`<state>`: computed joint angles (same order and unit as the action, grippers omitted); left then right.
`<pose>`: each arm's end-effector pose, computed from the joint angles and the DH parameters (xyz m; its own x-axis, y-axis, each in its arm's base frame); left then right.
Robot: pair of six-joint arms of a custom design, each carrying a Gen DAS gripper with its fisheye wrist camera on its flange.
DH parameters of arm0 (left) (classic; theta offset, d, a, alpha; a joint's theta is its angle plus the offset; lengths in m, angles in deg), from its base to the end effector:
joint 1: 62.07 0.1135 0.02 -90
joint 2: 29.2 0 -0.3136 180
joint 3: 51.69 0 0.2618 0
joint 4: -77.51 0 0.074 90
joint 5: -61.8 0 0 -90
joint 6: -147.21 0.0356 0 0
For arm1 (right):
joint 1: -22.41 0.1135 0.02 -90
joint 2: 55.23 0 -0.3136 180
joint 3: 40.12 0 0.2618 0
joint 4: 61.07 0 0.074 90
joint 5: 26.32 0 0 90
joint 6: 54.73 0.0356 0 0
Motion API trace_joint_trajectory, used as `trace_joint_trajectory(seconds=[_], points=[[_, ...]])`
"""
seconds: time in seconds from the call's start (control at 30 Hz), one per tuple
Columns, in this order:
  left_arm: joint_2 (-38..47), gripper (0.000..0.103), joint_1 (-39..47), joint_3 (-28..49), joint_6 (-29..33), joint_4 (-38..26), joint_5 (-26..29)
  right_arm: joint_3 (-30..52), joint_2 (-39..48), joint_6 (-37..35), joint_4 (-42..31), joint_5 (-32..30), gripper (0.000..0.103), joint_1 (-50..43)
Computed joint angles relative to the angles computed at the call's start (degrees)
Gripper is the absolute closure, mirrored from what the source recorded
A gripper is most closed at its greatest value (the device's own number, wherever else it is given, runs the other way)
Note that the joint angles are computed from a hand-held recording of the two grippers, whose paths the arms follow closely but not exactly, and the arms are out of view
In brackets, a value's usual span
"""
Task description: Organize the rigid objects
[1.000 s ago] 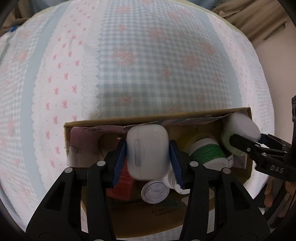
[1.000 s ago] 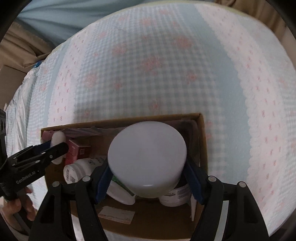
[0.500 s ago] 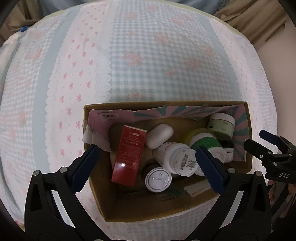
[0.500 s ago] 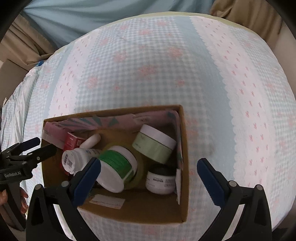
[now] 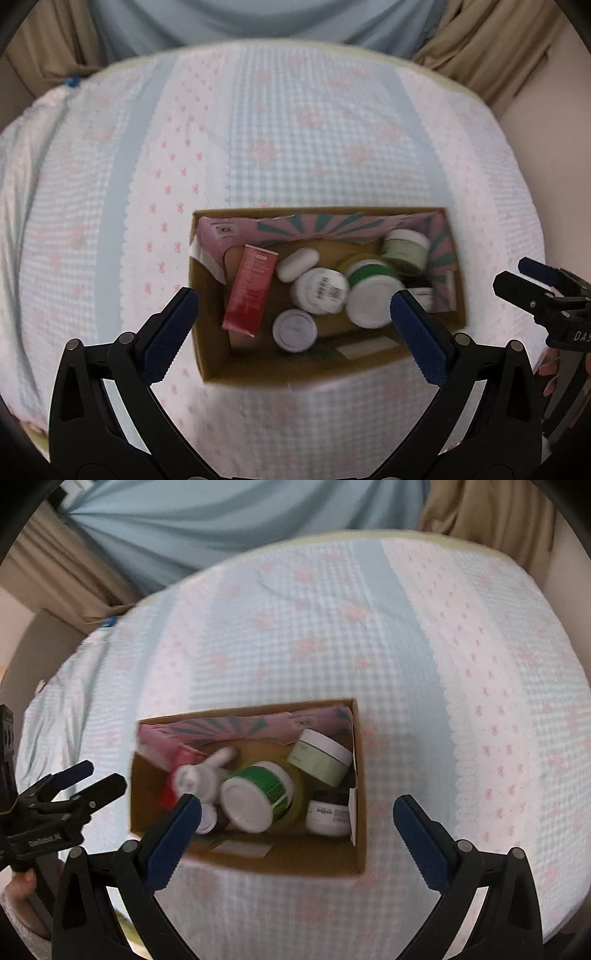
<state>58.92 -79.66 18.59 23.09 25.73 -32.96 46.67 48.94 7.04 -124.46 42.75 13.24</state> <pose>0.2841 -0.0870 0.2441 -0.8932 -0.3032 -0.3319 -0.2747 0.9526 -0.1309 0.3612 -0.0454 0.2335 -0.9022 -0.3019 -0.3081 -0.3796 0.8949 0.2348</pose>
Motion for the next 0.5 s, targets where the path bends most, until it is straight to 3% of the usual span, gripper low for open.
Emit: trace_joint_trajectory(seconds=[0.13, 0.27, 0.5], points=[[-6.1, 0.000, -7.7, 7.6, -8.2, -10.6, -6.8, 5.1, -6.9, -4.5, -8.4, -1.5, 0.000, -3.7], [-9.1, 0.000, -17.9, 20.4, -16.5, -22.0, -18.5, 13.7, -11.7, -9.6, -17.0, -5.1, 0.000, -8.4], [-3.0, 0.000, -35.4, 44.8, -30.8, -45.6, -40.0, 28.7, -15.0, -16.9, -28.4, -14.2, 0.000, -19.5]])
